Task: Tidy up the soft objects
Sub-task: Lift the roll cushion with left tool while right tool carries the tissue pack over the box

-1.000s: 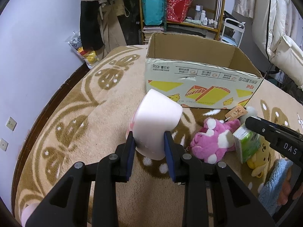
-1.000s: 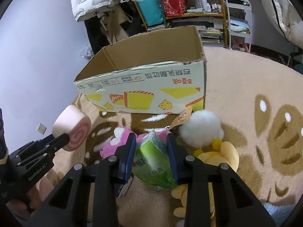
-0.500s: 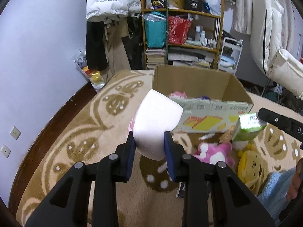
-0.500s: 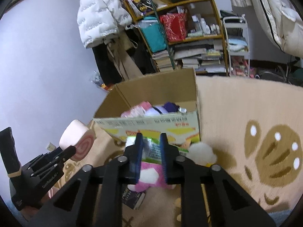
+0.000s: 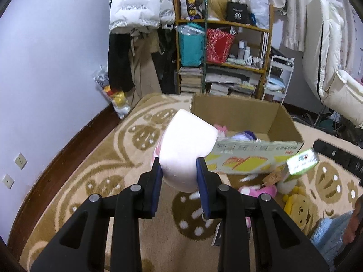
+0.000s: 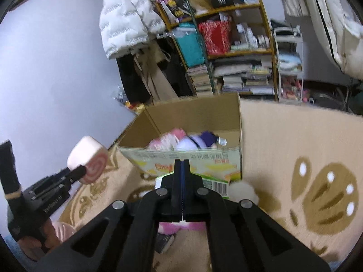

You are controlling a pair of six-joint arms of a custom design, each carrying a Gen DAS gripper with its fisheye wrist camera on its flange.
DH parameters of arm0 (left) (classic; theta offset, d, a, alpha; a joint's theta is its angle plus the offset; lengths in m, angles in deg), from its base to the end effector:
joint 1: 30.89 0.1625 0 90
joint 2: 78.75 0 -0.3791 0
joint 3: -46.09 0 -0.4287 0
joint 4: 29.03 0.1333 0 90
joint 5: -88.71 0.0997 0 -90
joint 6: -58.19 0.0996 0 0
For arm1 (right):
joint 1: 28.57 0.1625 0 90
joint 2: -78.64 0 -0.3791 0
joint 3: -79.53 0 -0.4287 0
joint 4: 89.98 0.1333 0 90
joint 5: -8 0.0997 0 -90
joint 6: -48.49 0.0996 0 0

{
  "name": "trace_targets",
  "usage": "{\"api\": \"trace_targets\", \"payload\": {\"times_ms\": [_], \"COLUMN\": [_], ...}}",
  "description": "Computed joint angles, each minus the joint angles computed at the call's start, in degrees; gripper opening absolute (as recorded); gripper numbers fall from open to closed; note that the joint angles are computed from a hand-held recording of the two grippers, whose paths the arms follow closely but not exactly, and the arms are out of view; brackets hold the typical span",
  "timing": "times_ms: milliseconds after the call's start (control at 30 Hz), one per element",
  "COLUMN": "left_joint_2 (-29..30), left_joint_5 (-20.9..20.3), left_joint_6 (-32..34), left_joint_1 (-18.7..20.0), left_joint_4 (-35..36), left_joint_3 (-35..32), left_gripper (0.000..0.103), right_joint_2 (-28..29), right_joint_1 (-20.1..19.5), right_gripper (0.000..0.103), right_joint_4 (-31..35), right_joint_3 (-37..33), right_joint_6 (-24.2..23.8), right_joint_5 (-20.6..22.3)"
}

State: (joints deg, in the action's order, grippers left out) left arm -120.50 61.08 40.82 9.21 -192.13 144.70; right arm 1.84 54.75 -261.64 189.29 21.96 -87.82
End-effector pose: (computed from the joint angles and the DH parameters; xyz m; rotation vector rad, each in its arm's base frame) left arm -0.3360 -0.5726 0.0395 0.4305 2.1488 -0.9914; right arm 0.0541 -0.5969 0.3079 0.3887 -2.5681 1.0884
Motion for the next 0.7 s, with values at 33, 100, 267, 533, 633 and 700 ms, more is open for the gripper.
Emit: {"api": "trace_targets", "payload": {"times_ms": [33, 100, 267, 533, 633, 700], "left_joint_2": [0.42, 1.64, 5.10, 12.02, 13.83, 14.57], "left_joint_5": [0.29, 0.79, 0.31, -1.90, -3.22, -4.71], "left_joint_6": [1.64, 5.20, 11.00, 19.28, 19.18, 17.71], "left_joint_1": [-0.19, -0.46, -0.02, 1.94, 3.00, 3.88], "left_joint_4": [-1.32, -3.99, -8.48, -11.06, -8.86, -6.48], "left_joint_3": [-0.52, -2.31, -8.11, -19.28, -22.05, -23.31], "left_gripper": [0.028, 0.028, 0.028, 0.028, 0.028, 0.028], "right_joint_2": [-0.10, -0.12, 2.25, 7.70, 10.16, 11.73], "right_joint_1": [0.42, 1.37, 3.42, 4.34, 4.44, 4.31], "right_gripper": [0.001, 0.001, 0.001, 0.001, 0.001, 0.001], "right_joint_4": [-0.35, -0.50, -1.41, -0.77, -0.53, -0.24], "right_joint_3": [-0.41, -1.92, -6.74, -13.61, -15.86, -17.04], "right_joint_6": [-0.11, -0.40, -1.90, -2.95, -3.34, -3.46], "right_joint_5": [0.00, 0.38, 0.43, -0.26, -1.74, -2.94]}}
